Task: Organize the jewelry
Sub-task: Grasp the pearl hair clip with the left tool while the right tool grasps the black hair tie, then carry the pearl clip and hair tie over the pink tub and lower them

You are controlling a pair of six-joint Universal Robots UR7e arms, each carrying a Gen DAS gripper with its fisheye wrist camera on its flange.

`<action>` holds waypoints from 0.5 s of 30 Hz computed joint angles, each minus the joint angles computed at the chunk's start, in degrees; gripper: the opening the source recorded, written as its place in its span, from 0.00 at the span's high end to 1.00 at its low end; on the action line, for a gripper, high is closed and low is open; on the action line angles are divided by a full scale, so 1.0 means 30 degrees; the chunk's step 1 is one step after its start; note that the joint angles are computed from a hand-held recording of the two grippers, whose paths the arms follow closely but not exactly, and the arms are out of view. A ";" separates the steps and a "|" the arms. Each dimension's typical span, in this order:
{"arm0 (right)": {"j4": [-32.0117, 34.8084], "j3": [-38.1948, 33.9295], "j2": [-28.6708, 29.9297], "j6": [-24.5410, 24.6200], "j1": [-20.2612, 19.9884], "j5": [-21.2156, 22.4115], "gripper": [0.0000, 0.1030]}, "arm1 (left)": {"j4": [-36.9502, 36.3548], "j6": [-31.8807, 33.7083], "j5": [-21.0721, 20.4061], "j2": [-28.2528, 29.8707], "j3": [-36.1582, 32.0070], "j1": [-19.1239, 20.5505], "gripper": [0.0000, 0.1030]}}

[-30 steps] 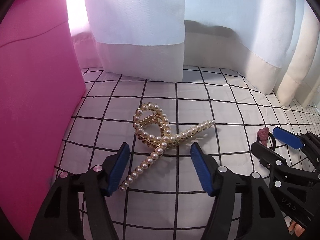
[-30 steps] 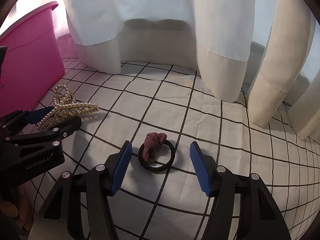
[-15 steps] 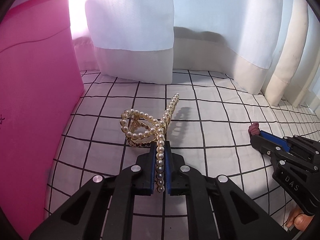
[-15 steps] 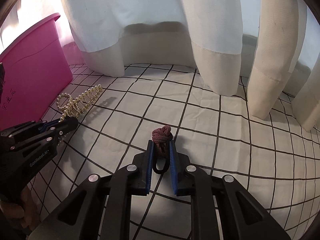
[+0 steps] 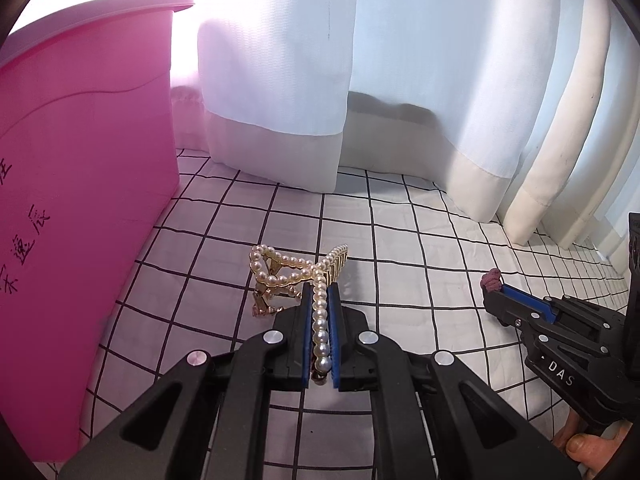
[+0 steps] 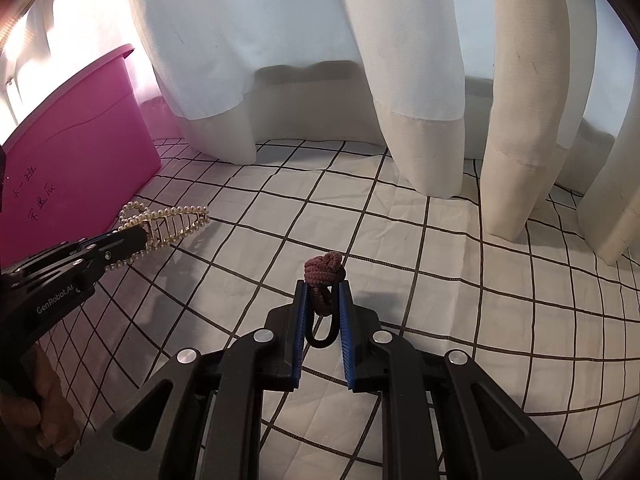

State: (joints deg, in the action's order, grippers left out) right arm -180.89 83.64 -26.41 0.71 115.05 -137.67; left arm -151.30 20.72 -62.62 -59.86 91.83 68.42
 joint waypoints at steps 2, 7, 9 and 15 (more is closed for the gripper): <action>0.0045 0.0074 -0.0085 -0.0077 0.0056 0.0038 0.85 | -0.0076 -0.0113 0.0046 -0.0119 0.0113 -0.0069 0.93; 0.0215 0.0360 -0.0507 -0.0324 0.0273 -0.0044 0.85 | -0.0071 -0.0468 0.0254 -0.0576 0.0333 -0.0392 0.93; 0.0511 0.0385 -0.0724 -0.0362 0.0387 -0.0105 0.85 | -0.0069 -0.0645 0.0286 -0.0819 0.0393 -0.0548 0.93; 0.1506 0.0422 -0.1594 -0.0721 0.0972 -0.0510 0.85 | 0.0402 -0.1475 0.0744 -0.1769 0.0584 -0.1413 0.93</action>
State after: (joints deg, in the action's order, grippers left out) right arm -176.37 84.91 -31.19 -1.45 117.97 -139.20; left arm -150.09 16.30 -60.39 -65.16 93.58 64.19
